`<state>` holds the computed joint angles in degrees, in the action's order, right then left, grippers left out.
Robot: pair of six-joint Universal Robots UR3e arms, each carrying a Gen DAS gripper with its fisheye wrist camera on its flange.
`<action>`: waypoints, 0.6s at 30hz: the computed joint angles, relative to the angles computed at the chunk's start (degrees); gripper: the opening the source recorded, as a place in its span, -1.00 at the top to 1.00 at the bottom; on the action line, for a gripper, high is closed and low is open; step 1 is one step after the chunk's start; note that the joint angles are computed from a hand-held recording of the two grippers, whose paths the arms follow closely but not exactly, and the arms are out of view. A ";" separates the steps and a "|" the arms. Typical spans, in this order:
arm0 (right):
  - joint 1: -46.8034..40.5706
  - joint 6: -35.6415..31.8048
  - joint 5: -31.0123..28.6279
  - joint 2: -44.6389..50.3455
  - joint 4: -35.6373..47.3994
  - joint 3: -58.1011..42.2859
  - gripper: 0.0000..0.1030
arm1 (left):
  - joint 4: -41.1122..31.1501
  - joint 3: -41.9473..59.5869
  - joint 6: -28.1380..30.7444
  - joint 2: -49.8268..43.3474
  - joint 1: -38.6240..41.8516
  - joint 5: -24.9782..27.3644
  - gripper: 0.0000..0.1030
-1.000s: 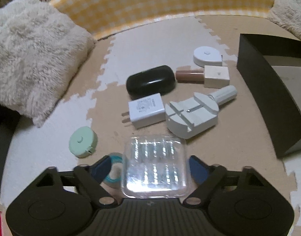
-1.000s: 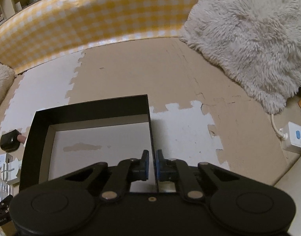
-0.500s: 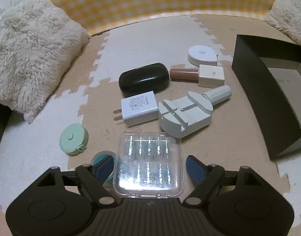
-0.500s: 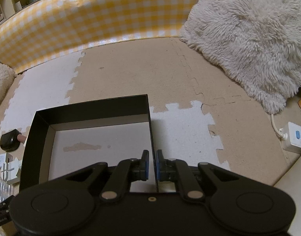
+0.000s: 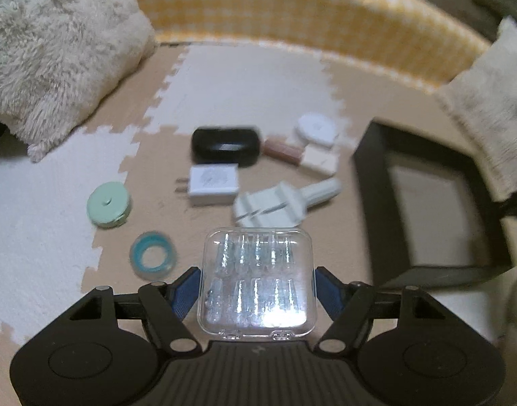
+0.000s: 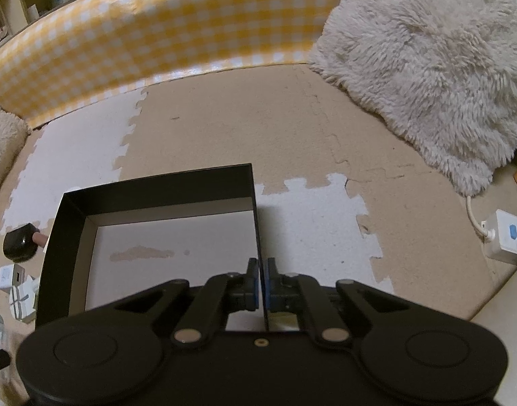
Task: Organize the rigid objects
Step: 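Carry the clear case into the black box and open the left tool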
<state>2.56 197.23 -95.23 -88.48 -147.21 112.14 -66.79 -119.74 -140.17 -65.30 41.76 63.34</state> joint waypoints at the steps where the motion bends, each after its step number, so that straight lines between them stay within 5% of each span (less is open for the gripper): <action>1: -0.07 0.14 0.09 -0.02 0.00 0.03 0.93 | -2.63 1.12 0.24 0.93 0.56 -1.86 -0.41; 8: 0.67 0.10 -0.89 0.43 0.59 -0.64 0.93 | -5.81 4.90 -4.04 1.65 -4.07 -11.81 -0.41; 18: 0.78 -0.19 -0.81 0.40 2.43 -1.65 0.94 | 15.43 -0.50 -18.52 -8.79 -19.07 -9.71 -0.41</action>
